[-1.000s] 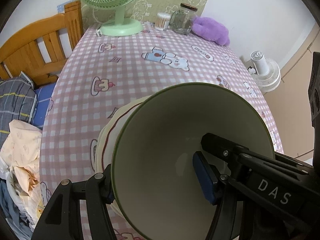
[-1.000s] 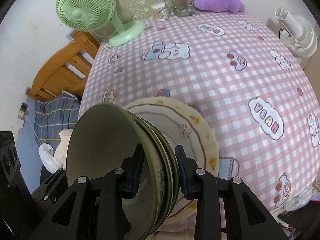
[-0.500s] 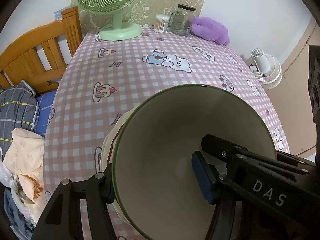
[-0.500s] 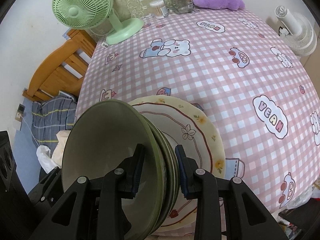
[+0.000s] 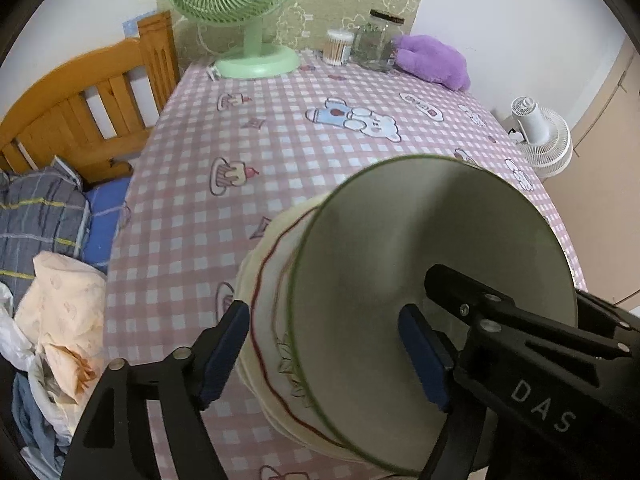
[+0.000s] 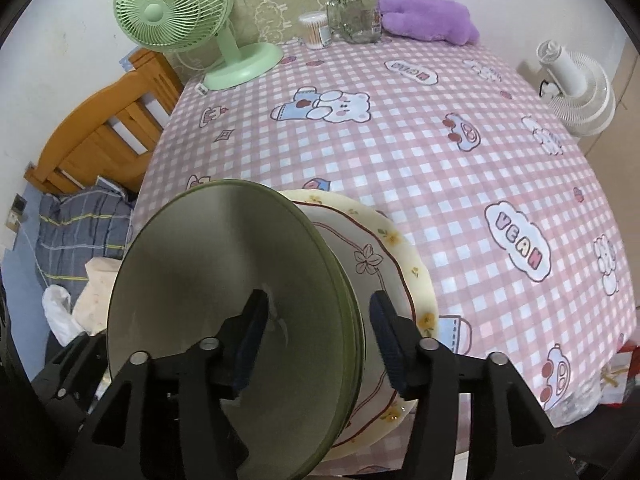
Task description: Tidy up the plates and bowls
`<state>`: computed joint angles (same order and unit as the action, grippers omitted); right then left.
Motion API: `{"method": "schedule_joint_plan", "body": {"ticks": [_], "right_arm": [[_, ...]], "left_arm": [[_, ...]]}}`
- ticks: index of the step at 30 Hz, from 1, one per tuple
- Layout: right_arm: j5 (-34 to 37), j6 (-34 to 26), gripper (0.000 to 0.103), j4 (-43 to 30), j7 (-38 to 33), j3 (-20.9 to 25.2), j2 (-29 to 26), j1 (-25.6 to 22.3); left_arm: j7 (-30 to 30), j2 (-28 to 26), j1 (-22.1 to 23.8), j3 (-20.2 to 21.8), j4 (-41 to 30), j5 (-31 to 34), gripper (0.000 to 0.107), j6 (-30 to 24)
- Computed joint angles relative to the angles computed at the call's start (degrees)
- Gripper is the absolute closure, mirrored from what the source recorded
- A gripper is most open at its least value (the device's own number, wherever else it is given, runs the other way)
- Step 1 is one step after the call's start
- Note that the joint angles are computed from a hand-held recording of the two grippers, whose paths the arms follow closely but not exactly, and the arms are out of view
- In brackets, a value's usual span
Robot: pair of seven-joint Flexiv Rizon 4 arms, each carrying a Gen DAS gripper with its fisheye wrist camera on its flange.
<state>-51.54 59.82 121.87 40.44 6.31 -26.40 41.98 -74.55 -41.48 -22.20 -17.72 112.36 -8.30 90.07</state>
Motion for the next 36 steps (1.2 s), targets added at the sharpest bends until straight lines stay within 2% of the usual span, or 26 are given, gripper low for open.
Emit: {"method": "schedule_joint_plan", "body": {"ticks": [7,12,14,16,18,21,23,25,29,32,36], "right_arm": [[-1.34,-3.73,0.04,-0.49,-1.49,0.58,1.56,1.04],[-5.83,-6.01,0.038,1.0,0.85,1.33,4.19,1.4],[-8.61,-7.14,0.038,2.28,2.72,1.88,5.84,1.41],[-11.53,-8.04,0.038,3.78,4.77,2.69,7.57,1.03],[-13.45,-9.43,0.038,5.42,6.11,3.97,9.46,0.53],[-15.14,-11.73,0.038,7.43,7.33,6.02,11.82,-0.01],[-16.68,-13.92,0.035,9.01,9.17,7.38,13.48,0.12],[-17.29,-16.36,0.031,10.26,10.17,8.84,14.73,0.44],[-15.16,-23.55,0.029,11.98,11.1,12.34,16.73,2.62],[-12.18,-29.06,0.023,13.07,13.2,14.8,17.95,4.84],[-8.52,-33.98,0.023,14.13,14.59,17.22,18.77,7.51]], "left_arm": [[-2.55,2.63,-0.86,1.24,3.22,0.41,0.02,4.28],[-7.15,5.13,-5.53,5.71,5.74,0.72,0.02,9.13],[-9.08,6.02,-9.03,8.93,6.49,0.49,0.02,11.29],[-11.31,6.79,-15.13,14.82,7.18,-1.02,0.02,13.43],[-12.63,7.31,-19.28,18.41,7.91,-2.68,0.019,14.67],[-13.62,7.52,-24.72,22.28,9.89,-5.4,0.019,19.0],[-13.75,7.09,-29.09,24.67,11.98,-8.78,0.017,24.28],[-13.26,6.6,-31.17,24.84,13.61,-11.34,0.011,28.42],[-11.06,6.42,-33.79,23.35,16.7,-15.73,0.011,33.4],[-10.1,6.13,-34.52,21.32,18.46,-18.14,0.008,36.67],[-10.17,5.54,-33.92,18.05,20.4,-20.18,0.008,41.09]]}}
